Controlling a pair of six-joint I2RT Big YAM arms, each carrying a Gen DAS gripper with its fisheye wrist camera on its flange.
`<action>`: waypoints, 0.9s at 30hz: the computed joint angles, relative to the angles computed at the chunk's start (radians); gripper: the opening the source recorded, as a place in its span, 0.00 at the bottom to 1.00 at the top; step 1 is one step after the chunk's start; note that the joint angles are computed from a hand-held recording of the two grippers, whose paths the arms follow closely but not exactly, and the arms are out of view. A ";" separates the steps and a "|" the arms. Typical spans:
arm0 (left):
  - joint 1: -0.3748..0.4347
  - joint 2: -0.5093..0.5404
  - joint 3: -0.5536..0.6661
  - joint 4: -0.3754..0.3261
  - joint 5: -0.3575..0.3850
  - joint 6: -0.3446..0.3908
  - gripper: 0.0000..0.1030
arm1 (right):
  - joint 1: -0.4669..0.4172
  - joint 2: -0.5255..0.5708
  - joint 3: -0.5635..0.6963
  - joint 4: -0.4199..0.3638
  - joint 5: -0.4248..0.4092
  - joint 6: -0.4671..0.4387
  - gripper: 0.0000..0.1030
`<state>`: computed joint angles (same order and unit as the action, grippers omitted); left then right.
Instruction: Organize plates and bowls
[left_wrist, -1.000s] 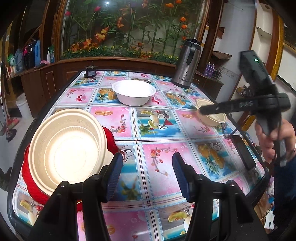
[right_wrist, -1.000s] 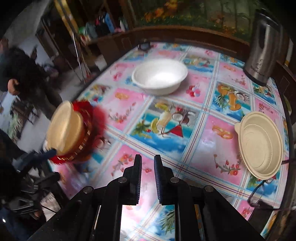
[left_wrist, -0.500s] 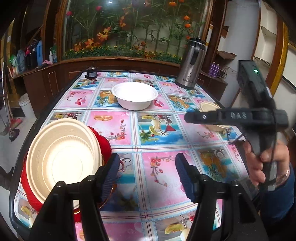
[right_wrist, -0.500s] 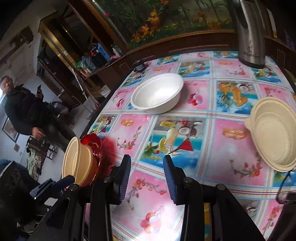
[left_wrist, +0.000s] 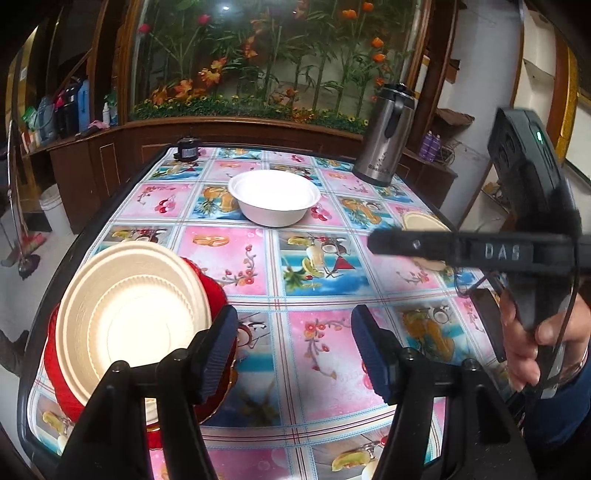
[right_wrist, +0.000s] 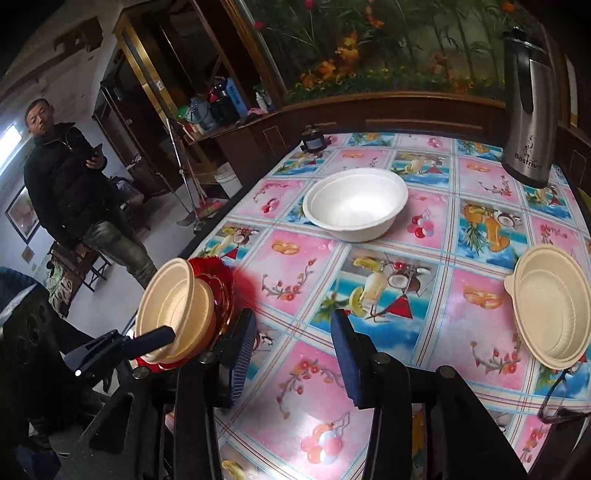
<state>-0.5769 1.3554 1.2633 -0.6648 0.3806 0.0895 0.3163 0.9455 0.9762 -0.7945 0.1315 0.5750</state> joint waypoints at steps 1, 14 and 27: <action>0.003 -0.001 -0.002 0.004 0.001 -0.004 0.61 | 0.003 0.001 -0.001 -0.003 0.007 0.002 0.44; 0.115 -0.124 -0.146 0.435 -0.227 -0.228 0.62 | 0.195 0.088 0.143 -0.047 0.282 -0.095 0.44; 0.207 -0.042 -0.100 0.503 -0.446 -0.319 0.84 | 0.341 0.388 0.408 -0.096 0.522 -0.295 0.52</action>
<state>-0.3696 1.3134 1.1637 -0.1615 -0.0652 -0.2294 0.6577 1.3330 1.3839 -0.8900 0.6533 0.2798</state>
